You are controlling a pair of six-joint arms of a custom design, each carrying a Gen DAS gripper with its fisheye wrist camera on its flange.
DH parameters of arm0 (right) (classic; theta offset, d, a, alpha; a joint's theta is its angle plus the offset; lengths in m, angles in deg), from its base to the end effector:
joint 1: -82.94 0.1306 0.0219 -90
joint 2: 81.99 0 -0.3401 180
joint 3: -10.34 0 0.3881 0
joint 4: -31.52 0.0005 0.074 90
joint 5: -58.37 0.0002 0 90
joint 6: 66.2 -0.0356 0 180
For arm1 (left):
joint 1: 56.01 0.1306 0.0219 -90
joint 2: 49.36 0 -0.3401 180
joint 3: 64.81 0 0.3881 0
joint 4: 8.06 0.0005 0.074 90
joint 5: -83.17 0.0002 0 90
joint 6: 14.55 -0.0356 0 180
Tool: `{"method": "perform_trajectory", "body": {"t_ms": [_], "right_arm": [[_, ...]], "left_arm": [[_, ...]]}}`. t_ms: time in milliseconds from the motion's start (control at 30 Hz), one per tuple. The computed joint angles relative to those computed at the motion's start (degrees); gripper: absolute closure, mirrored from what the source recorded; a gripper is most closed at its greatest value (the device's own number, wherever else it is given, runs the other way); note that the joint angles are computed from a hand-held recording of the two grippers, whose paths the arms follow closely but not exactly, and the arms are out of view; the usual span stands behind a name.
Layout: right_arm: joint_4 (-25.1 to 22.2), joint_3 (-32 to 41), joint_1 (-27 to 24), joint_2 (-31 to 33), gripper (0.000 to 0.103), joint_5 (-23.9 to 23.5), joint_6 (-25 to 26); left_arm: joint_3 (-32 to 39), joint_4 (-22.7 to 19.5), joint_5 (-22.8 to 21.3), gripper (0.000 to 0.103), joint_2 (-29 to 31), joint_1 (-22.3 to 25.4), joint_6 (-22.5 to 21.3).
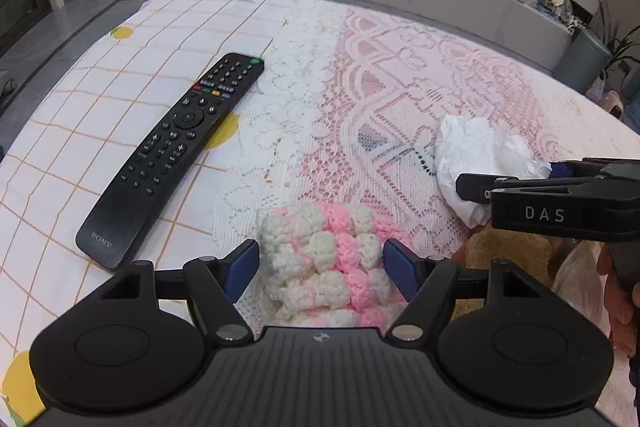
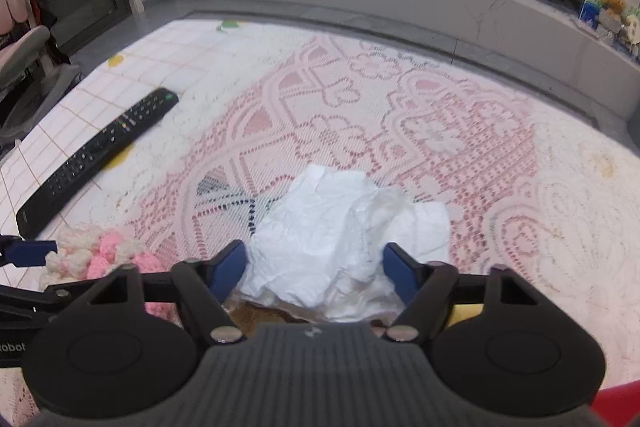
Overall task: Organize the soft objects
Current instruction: 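Close the left gripper on the pink-white crocheted piece while the right grips the white tissue, then carry the crocheted piece and tissue into the cardboard box and open both grippers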
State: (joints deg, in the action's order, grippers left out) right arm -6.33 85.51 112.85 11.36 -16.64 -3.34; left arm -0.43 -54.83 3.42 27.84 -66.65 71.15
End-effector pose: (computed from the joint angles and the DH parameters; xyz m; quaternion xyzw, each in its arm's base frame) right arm 0.4130 0.2264 0.2590 0.0152 0.9489 0.0287 0.3140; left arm 0.3722 -0.0769 0.2820 0.1482 0.9499 -0.1005 0.2561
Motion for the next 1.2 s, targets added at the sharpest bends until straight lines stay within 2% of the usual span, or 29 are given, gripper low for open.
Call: {"method": "perform_trajectory", "body": {"t_ms": [133,300,367,400,433,467,533,633,733,833,933,1200], "right_arm": [[0.3,0.1,0.1,0.6,0.046,-1.1,0.0],[0.5,0.3,0.6,0.8,0.067,-1.3,2.2],[0.5,0.6,1.0,0.9,0.073,-0.7,3.4],[0.4,0.8,1.1,1.0,0.075,-0.6,3.9],[0.3,1.0,1.3,1.0,0.076,-0.2,4.4],[0.5,1.0,1.4,0.7,0.077,-0.2,5.0],[1.6,0.6,1.4,-0.2,0.079,-0.4,5.7],[2.9,0.6,1.4,-1.3,0.081,-1.7,6.3],[3.2,1.1,1.7,-2.2,0.082,-2.4,7.0],[5.9,0.1,1.1,-4.2,0.082,-5.3,6.4],[4.7,1.0,1.0,-5.2,0.082,-6.7,6.3],[4.1,0.6,3.2,-10.9,0.083,-4.1,8.3]], "left_arm": [[-0.4,0.3,-3.1,0.032,-0.4,-1.8,-1.4],[-1.4,1.5,-6.7,0.042,-1.7,-4.0,-3.1],[-1.6,1.8,-6.9,0.052,-2.3,-4.0,-2.8],[-1.5,1.8,-7.0,0.06,-2.6,-3.9,-2.8],[-1.4,1.7,-6.3,0.072,-2.9,-3.5,-2.6],[-1.0,1.1,-4.4,0.075,-3.1,-2.8,-2.3],[0.1,-0.6,-2.4,0.076,-2.8,-1.8,-1.4],[0.1,-0.1,-3.4,0.077,-3.4,-1.5,-1.5],[0.8,-0.6,-2.0,0.077,-4.2,-0.6,-0.4],[1.4,-0.8,-2.4,0.077,-5.5,-0.4,-0.7],[2.4,-1.6,-2.9,0.077,-6.4,-0.4,-1.1],[3.6,-4.0,-4.5,0.077,-10.6,-1.0,-1.9]]}}
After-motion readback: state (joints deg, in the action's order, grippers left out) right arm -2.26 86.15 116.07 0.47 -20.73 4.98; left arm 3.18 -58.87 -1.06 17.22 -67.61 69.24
